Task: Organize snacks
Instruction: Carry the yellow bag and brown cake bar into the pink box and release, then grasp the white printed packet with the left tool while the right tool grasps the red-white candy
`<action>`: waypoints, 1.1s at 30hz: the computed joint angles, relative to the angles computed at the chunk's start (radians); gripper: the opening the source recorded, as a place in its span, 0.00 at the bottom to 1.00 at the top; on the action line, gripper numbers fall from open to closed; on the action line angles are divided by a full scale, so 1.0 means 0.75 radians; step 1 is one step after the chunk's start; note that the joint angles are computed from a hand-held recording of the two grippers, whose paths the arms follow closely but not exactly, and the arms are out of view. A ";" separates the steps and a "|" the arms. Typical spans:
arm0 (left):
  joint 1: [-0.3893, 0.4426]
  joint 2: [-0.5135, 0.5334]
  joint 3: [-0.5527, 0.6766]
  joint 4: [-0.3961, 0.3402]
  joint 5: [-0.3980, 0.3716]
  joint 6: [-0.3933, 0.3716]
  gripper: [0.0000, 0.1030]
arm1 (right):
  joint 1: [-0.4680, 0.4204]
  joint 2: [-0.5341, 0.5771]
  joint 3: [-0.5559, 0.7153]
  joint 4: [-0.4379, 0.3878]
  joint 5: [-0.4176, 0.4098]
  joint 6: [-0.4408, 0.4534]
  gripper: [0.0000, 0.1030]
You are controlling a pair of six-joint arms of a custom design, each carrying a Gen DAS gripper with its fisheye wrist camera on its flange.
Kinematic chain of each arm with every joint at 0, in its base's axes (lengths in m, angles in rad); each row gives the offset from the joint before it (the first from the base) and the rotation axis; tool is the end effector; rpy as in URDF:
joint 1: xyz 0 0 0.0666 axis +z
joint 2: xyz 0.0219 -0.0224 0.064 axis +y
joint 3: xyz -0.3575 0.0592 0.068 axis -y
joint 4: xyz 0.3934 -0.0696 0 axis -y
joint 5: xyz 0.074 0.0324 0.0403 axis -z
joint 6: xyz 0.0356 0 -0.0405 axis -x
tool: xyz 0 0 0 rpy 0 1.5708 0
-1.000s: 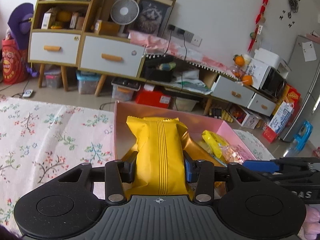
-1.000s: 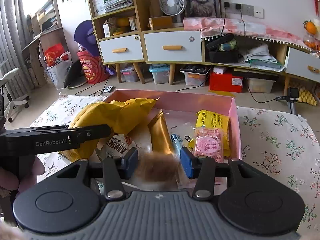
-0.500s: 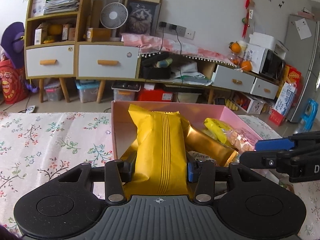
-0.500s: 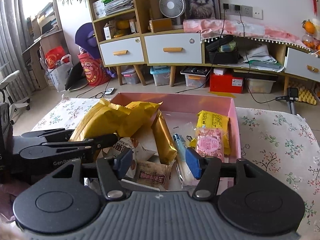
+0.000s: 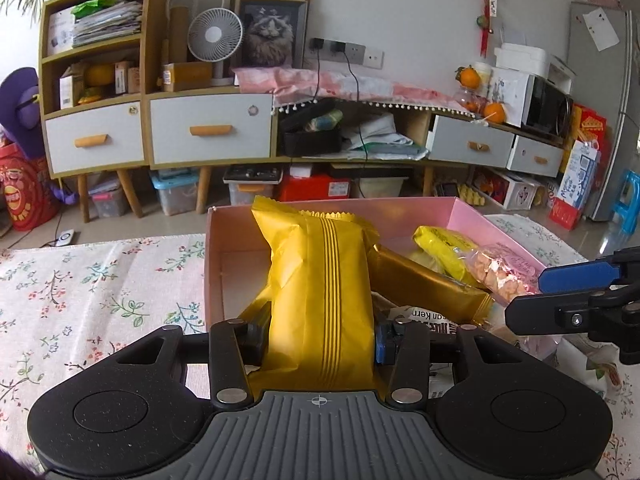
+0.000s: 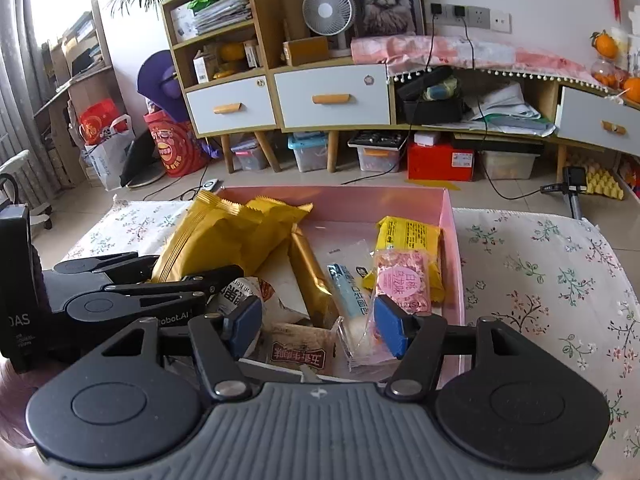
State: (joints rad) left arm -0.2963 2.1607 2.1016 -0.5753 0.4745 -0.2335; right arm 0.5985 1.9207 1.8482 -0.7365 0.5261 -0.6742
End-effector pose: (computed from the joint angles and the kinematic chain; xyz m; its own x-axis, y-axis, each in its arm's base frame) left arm 0.7172 -0.2364 0.3038 -0.4100 0.3404 -0.8462 0.7262 0.6831 -0.0771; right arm 0.5662 0.3640 0.3387 -0.5924 0.2494 -0.7660 0.2163 0.9652 0.1470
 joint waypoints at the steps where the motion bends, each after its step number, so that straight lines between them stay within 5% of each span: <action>1: -0.002 -0.009 -0.010 -0.001 -0.008 -0.001 0.43 | 0.002 -0.002 -0.003 0.000 0.002 0.002 0.60; 4: 0.000 -0.029 -0.026 -0.006 -0.007 0.001 0.63 | 0.003 -0.007 -0.008 0.001 0.004 0.006 0.64; 9: 0.007 -0.094 -0.086 -0.009 -0.021 0.024 0.82 | 0.012 -0.013 -0.002 -0.035 0.023 -0.039 0.79; 18: 0.028 -0.259 -0.233 -0.091 -0.016 0.003 0.94 | 0.055 -0.028 0.045 -0.179 0.067 -0.136 0.93; 33: 0.089 -0.472 -0.458 -0.271 -0.010 -0.148 0.99 | 0.158 -0.078 -0.011 -0.308 0.129 -0.253 1.00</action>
